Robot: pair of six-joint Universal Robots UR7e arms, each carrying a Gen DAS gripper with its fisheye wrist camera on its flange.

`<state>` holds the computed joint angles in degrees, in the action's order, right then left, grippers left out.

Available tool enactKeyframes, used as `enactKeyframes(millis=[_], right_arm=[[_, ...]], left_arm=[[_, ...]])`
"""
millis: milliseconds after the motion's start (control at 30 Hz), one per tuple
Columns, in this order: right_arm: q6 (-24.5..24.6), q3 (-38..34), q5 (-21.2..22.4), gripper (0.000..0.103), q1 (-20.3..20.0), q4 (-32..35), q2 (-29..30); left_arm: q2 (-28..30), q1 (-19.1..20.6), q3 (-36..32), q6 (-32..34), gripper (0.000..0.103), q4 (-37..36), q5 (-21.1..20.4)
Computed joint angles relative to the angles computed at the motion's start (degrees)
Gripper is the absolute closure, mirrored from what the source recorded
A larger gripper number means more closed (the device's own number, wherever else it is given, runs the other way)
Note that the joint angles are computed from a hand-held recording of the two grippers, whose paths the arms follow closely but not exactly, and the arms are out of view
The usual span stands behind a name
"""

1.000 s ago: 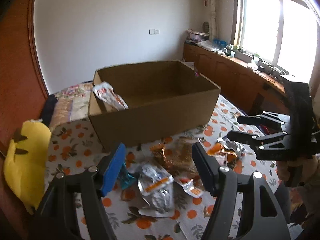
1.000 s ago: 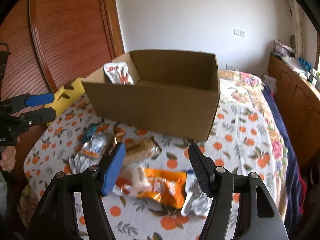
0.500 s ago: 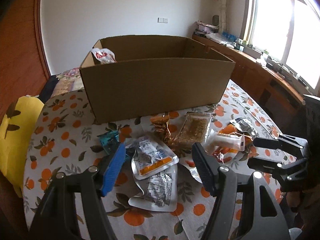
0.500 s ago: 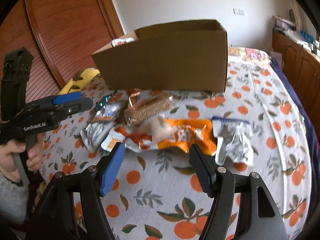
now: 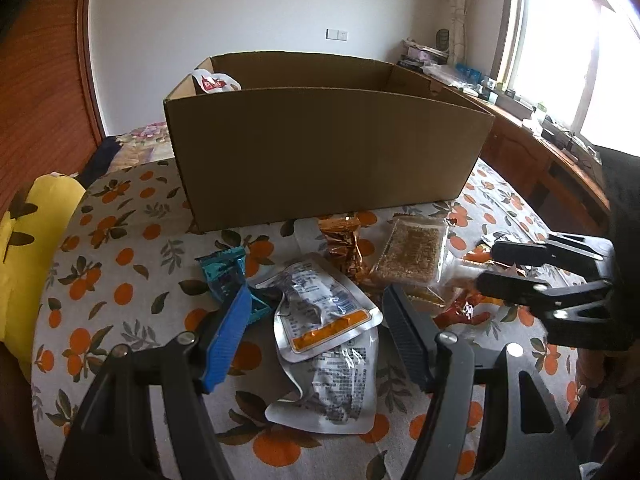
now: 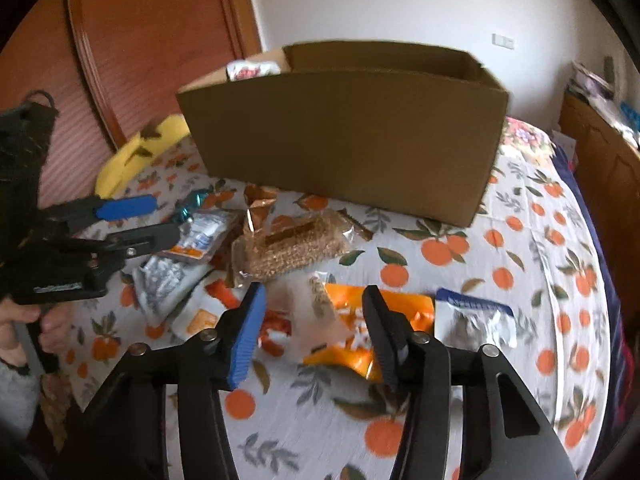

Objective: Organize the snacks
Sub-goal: 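Move both open tools back to the snack pile, then grasp the white sachet with orange stripe with the left tool while the right tool grasps the white cookie packet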

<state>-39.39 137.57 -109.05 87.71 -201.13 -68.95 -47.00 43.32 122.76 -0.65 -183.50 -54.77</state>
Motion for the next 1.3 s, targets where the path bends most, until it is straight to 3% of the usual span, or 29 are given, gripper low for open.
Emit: enactKeyframes(millis=[67,100,133,167,467,600,733,933,1000,1033,1167,1300], right_arm=[[-0.81,-1.35,-2.11,0.057,0.38,1.57,1.34],[-1.34,-1.56,-2.74,0.062,0.45,1.24,1.88],[-2.07,-1.49,-3.29,0.075,0.51,-0.24,2.51],[-2.46,-1.18,-3.08,0.077,0.33,-1.12,2.6],[-5.23,1.59,0.59,0.077,-2.25,-8.14,3.27],[-4.53,1.7,1.81,0.077,-3.02,-7.0,2.44],[-4.11,1.73,1.57,0.077,-3.09,-7.22,2.56],[-3.87,1.68,1.62,0.077,-3.01,-7.15,2.6],[-3.69,1.47,1.65,0.077,-2.94,-7.33,3.03],[-3.7,1.5,1.71,0.077,-2.97,-7.37,3.02],[-3.54,1.56,2.18,0.077,-3.24,-6.85,2.58],[-3.54,1.73,2.66,0.077,-3.57,-6.48,2.11]], left_arm=[[0.1,0.23,-0.17,0.22,0.034,0.1,-0.2],[0.19,0.33,-0.3,0.29,0.034,0.24,-0.19],[0.31,0.47,-0.48,0.21,0.034,0.43,-0.16],[0.42,0.6,-0.64,0.15,0.034,0.54,-0.19],[1.77,1.31,-3.45,-0.68,0.049,5.25,-0.61],[2.6,1.65,-5.45,-2.85,0.049,10.41,1.99],[2.9,2.52,-7.51,-4.29,0.048,14.68,0.36],[4.68,2.13,-10.19,-3.53,0.048,17.93,1.89],[5.15,1.7,-10.47,-3.2,0.055,18.18,3.61],[5.39,1.37,-10.34,-2.71,0.065,17.68,4.77],[5.67,0.38,-9.09,0.34,0.068,15.42,6.39],[4.32,-0.97,-7.01,0.58,0.082,13.02,6.95]])
